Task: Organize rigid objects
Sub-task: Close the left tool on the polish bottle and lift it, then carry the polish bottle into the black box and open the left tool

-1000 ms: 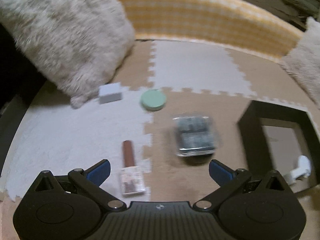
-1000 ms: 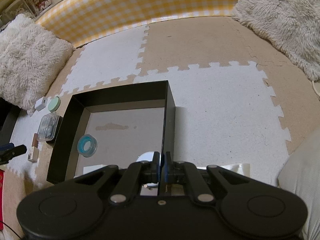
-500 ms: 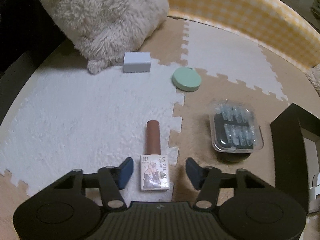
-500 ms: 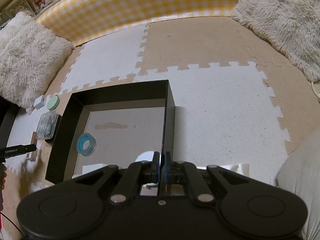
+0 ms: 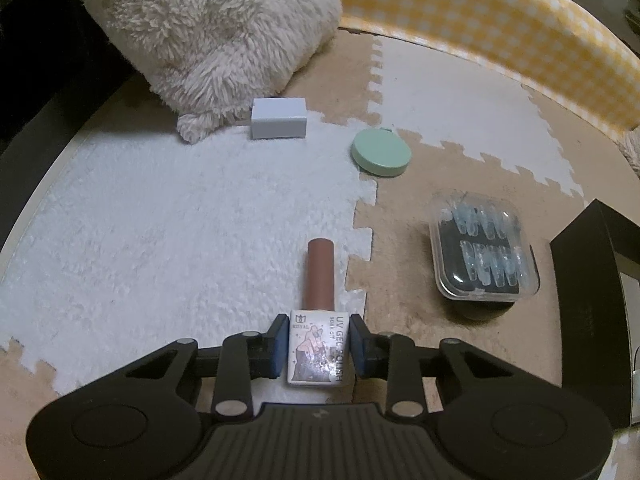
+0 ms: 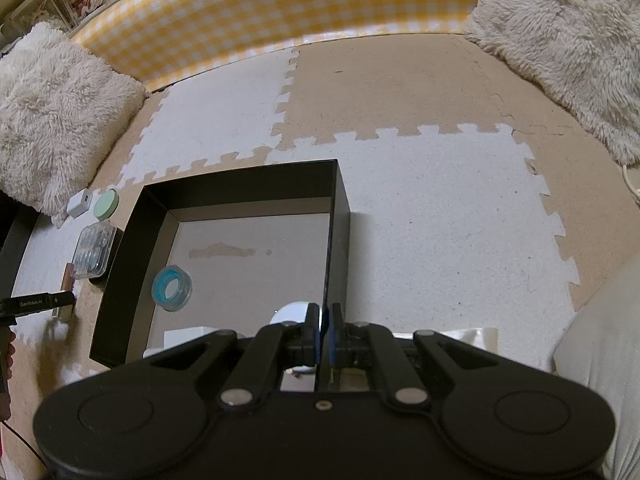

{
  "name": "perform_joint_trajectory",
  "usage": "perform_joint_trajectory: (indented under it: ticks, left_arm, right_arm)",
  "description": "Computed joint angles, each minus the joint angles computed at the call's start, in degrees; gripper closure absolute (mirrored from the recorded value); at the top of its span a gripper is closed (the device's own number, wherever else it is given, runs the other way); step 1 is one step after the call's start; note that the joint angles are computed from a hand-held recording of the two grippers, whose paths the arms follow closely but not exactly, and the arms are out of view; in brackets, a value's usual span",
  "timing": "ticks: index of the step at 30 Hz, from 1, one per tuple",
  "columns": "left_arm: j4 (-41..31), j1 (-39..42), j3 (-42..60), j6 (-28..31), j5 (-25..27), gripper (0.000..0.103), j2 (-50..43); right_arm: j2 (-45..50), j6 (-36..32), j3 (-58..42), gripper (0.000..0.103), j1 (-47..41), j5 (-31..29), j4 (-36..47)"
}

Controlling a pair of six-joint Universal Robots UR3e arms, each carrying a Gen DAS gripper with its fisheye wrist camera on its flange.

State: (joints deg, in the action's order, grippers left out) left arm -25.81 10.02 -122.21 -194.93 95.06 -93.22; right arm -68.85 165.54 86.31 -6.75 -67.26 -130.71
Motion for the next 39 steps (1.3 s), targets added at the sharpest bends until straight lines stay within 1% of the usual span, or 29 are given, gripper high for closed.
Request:
perform_joint_trajectory:
  ticks: [5, 9, 13, 18, 26, 28, 32, 35, 39]
  left_arm:
    - [3.9, -0.2, -1.5, -1.7, -0.2, 0.07, 2.8]
    - [5.8, -1.4, -1.3, -2.6, -2.2, 0.07, 5.5]
    - [7.5, -4.9, 0.4, -3.2, -5.3, 0.07, 6.3]
    - [8.8, -10.8, 5.4, -3.5, -8.7, 0.07, 2.1]
    - [8.9, -19.9, 16.3, -3.0, -10.2, 0.07, -9.6]
    - [9.0, -21.4, 18.2, -1.4, -9.7, 0.07, -12.1]
    - [7.1, -24.2, 23.1, 5.9, -8.0, 0.07, -17.1]
    - [6.2, -24.2, 24.0, 9.6, -8.3, 0.07, -18.7]
    - [4.8, -24.1, 24.9, 14.4, -7.4, 0.07, -20.0]
  right_arm:
    - [0.0, 0.1, -0.1, 0.098, 0.1, 0.0, 0.0]
    - [0.0, 0.0, -0.1, 0.098, 0.0, 0.1, 0.1]
    - [0.0, 0.0, -0.1, 0.098, 0.0, 0.0, 0.0]
    - [0.0, -0.1, 0.0, 0.098, 0.0, -0.1, 0.0]
    - [0.0, 0.0, 0.0, 0.098, 0.1, -0.1, 0.0]
    - [0.0, 0.0, -0.1, 0.098, 0.0, 0.0, 0.1]
    - [0.0, -0.1, -0.2, 0.098, 0.1, -0.1, 0.2]
    - [0.0, -0.2, -0.2, 0.098, 0.1, -0.2, 0.2]
    - [-0.1, -0.3, -0.1, 0.098, 0.2, -0.4, 0.1]
